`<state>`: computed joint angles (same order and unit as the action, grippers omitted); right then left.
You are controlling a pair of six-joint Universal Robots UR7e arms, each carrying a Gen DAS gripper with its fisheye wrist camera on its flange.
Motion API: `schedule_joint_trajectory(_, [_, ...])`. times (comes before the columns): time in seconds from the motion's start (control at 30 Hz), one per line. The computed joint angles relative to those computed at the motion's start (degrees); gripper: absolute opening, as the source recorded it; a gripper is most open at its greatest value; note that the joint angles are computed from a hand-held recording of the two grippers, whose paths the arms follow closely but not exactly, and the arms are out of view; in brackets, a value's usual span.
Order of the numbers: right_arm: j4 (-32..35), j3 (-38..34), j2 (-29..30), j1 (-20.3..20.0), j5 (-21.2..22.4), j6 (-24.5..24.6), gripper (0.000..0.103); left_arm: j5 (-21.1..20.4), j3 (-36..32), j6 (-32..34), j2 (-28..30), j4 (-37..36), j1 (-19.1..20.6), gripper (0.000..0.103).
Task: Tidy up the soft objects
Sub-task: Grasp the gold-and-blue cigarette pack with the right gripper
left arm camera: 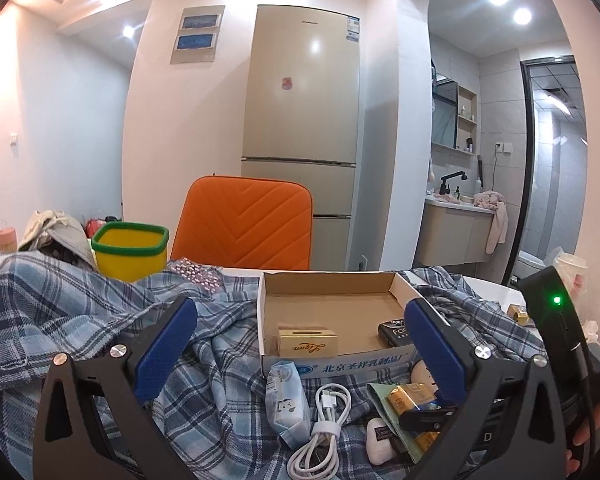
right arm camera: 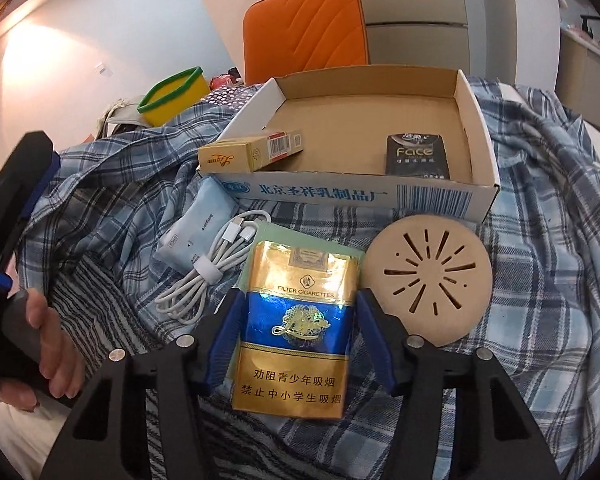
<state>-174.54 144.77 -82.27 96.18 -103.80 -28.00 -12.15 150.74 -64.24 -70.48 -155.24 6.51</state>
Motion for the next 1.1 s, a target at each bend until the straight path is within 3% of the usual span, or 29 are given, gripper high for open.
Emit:
schedule_joint_trajectory(0.2, [-3.5,1.2,-1.3,0.1,2.2,-1.8,0.053,-0.4,-0.7,-2.3,-0.8,4.2,0.5,0.103])
schedule_joint_trajectory(0.3, [-11.1,2.9,-1.5,0.8,2.7,-2.6,0.053,-1.1,-1.2,-3.5,-1.6,6.0,1.4,0.103])
schedule_joint_trajectory(0.43, [-25.0,5.2,-0.1,1.7,1.7,-3.2,0.053,-3.5,-3.9,-11.0,-4.0,18.6,3.7,0.103])
schedule_joint_trajectory(0.5, [-27.5,5.5,-0.3,1.5,1.9,-2.8,0.053,-5.8,-4.1,-8.4,-3.9,15.5,5.4,0.103])
schedule_joint_trajectory(0.67, [-30.7,4.8,1.3,2.1,-1.0,-2.0,0.053,-12.2,-3.7,2.0,-2.4,1.6,9.2,0.076])
schedule_joint_trajectory(0.8, [-36.2,5.2,3.5,3.7,-4.0,-3.4,0.053,-15.9,-4.1,5.3,-1.8,-1.8,11.0,0.058])
schedule_joint_trajectory(0.87, [-41.1,5.2,6.4,5.7,-8.3,-4.6,0.053,-18.5,-4.6,6.4,-1.9,-2.0,12.5,0.046])
schedule_joint_trajectory(0.97, [-45.8,5.0,10.0,7.8,-11.7,-7.1,0.054,-22.0,-5.6,7.1,-1.9,-1.2,14.3,0.039])
schedule_joint_trajectory(1.1, [-48.8,5.2,12.0,9.3,-12.7,-10.0,0.054,-25.5,-6.7,8.8,-1.4,-1.1,16.1,0.038])
